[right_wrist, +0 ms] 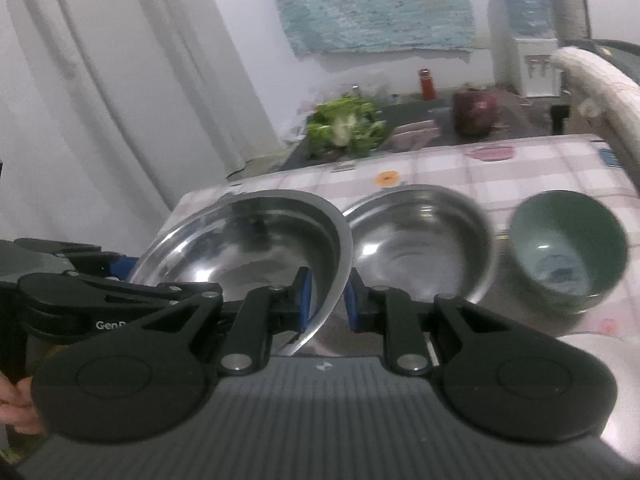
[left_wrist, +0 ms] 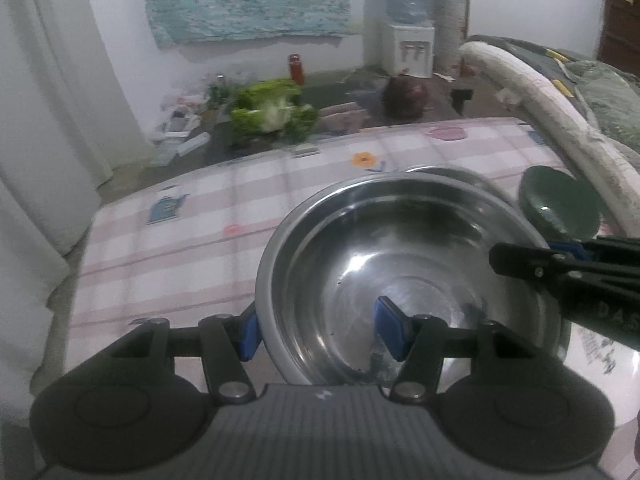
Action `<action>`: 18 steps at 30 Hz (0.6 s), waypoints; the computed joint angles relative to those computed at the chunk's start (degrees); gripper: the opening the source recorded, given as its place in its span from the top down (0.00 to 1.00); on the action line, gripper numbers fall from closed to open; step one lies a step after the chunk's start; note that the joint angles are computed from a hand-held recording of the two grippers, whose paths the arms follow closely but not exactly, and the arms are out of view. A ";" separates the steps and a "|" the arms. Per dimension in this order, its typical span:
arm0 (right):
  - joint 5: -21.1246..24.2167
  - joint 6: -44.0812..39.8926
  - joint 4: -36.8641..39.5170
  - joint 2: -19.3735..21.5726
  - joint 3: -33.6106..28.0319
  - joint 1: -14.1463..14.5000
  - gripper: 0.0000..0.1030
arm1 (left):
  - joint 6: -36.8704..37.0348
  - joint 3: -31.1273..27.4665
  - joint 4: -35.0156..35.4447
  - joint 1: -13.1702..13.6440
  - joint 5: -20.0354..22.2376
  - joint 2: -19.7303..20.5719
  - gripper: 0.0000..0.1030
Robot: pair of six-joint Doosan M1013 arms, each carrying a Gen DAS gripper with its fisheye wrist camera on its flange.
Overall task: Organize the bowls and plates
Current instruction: 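Carry the steel basin with both tools toward the green bowl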
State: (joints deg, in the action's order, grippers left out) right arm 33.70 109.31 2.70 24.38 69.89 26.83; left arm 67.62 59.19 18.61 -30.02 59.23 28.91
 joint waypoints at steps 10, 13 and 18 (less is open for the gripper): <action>0.16 2.47 -2.07 -0.57 1.28 -3.08 0.82 | 2.92 -6.93 -3.30 -0.80 2.25 5.28 0.43; 0.36 2.03 -1.49 -0.28 1.13 -3.46 0.82 | 2.96 -8.24 -3.16 -0.82 2.97 6.22 0.43; 1.37 1.17 -0.28 1.12 -0.27 -4.02 0.81 | 3.47 -10.73 -2.55 -0.82 4.38 8.10 0.43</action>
